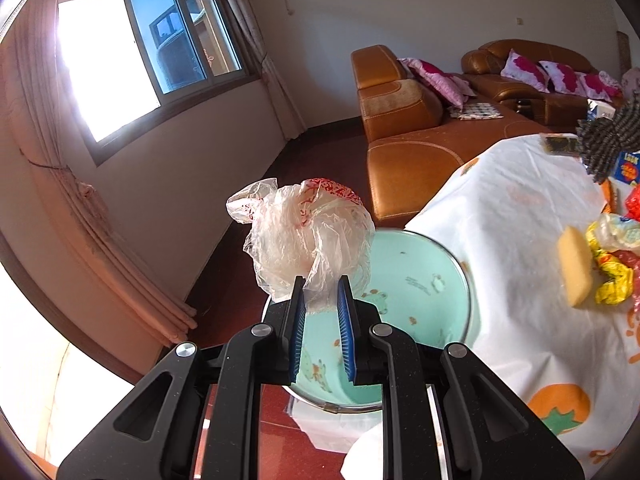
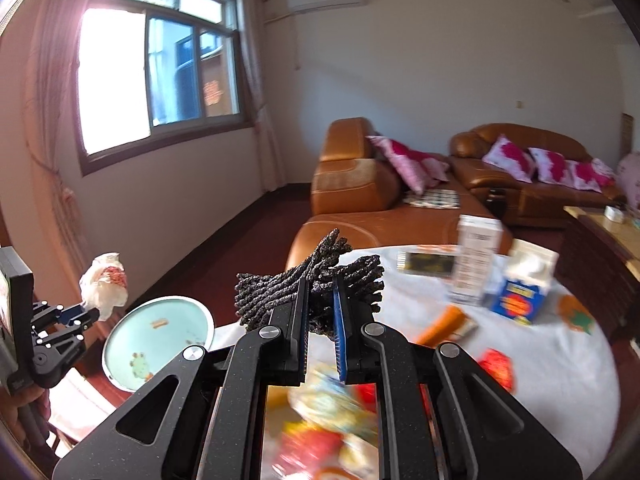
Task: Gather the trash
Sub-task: 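Carry the clear bag and black mesh bag over the teal bucket with both grippers, then open both grippers to drop the bags into the teal bucket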
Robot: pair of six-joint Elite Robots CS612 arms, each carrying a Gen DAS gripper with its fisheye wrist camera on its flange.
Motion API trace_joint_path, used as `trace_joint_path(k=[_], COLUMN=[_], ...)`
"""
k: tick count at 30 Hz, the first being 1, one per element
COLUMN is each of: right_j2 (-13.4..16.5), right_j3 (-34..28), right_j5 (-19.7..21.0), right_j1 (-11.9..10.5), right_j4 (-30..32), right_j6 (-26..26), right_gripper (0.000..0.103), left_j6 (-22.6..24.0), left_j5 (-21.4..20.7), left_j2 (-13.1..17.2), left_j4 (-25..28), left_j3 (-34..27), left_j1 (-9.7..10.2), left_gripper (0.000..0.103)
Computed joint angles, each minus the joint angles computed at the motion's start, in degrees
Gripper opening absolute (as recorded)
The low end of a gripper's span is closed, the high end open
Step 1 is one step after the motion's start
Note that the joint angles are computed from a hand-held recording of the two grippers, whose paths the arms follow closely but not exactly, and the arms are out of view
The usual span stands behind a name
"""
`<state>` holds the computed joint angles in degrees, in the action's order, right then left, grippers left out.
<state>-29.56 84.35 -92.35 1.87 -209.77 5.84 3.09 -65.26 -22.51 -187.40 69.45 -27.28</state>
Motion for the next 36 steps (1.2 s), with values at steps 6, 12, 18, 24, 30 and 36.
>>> trace_joint_path(k=[6, 12, 18, 24, 30, 36], right_j2=[2.69, 5.14, 7.16, 8.53, 9.34, 9.45], right_j3=[-6.45, -11.47, -15.55, -18.19, -19.86, -20.24], right_j5=[2.58, 4.13, 4.90, 5.76, 6.44, 6.95], right_j1=[1.40, 2.45, 3.20, 3.70, 4.09, 4.31], right_j4=[5.61, 10.34, 14.35, 16.97, 18.79, 19.55], right_j6=[-2.78, -5.31, -7.07, -8.46, -9.41, -9.85], right_gripper=[0.011, 0.011, 0.011, 0.011, 0.011, 0.011], left_j6=[0.31, 1.04, 1.97, 2.19, 2.22, 1.92], left_j5=[2.52, 5.03, 7.64, 9.32, 9.43, 9.32], left_j2=[0.53, 1.16, 2.08, 2.55, 2.70, 2.68], left_j4=[1.58, 3.38, 4.60, 5.51, 6.53, 7.15], left_j3=[-1.02, -2.08, -3.19, -3.84, -4.31, -4.59], left_j1=[0.32, 0.66, 0.73, 0.95, 0.88, 0.97], left_gripper=[0.016, 0.017, 0.017, 0.018, 0.018, 0.019])
